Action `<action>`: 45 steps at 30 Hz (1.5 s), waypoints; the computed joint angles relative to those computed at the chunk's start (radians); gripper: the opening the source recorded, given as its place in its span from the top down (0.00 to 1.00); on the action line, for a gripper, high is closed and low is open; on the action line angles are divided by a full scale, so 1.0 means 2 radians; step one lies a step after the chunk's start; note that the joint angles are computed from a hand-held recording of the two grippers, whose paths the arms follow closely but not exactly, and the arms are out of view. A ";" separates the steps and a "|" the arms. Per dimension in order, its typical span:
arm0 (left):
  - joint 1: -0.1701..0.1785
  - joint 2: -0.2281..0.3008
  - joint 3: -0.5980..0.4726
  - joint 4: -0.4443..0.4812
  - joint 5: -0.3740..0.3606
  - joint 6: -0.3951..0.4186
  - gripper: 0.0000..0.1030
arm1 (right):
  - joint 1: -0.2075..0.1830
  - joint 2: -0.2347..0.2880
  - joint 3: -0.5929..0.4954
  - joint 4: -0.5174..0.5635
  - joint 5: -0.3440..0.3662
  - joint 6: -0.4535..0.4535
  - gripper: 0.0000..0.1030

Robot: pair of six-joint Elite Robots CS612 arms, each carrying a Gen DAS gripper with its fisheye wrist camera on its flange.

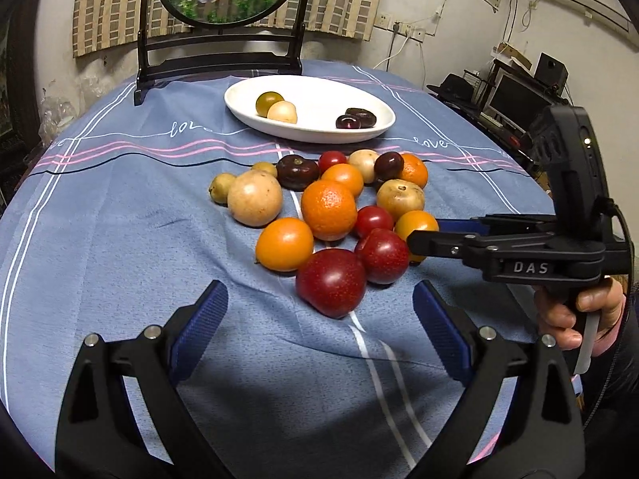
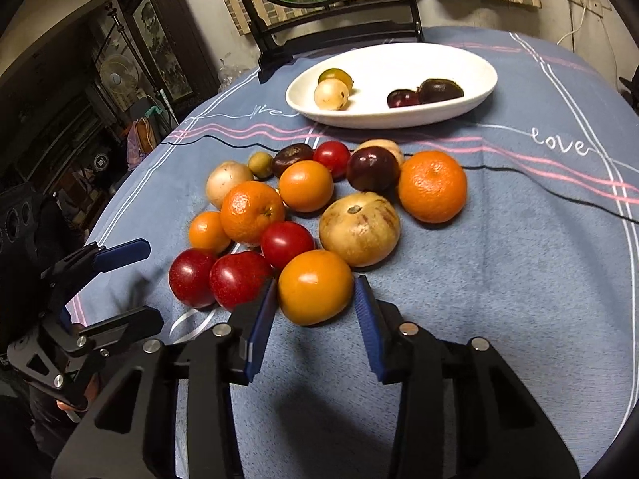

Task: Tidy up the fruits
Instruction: 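Grasp an orange fruit with the right tool while the left grasps a red plum, then place the orange fruit on the plate with the right tool while the left places the red plum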

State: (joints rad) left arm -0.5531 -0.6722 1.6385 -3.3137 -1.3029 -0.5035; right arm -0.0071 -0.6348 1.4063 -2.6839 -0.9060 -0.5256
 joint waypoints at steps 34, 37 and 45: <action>-0.001 0.008 -0.045 0.117 0.007 0.004 0.58 | -0.017 -0.005 0.020 -0.082 0.045 0.061 0.62; -0.002 0.006 -0.037 0.101 0.009 0.001 0.58 | -0.017 -0.005 0.020 -0.084 0.043 0.062 0.62; 0.006 -0.005 -0.012 0.046 -0.028 -0.019 0.58 | -0.016 -0.005 0.020 -0.084 0.049 0.051 0.62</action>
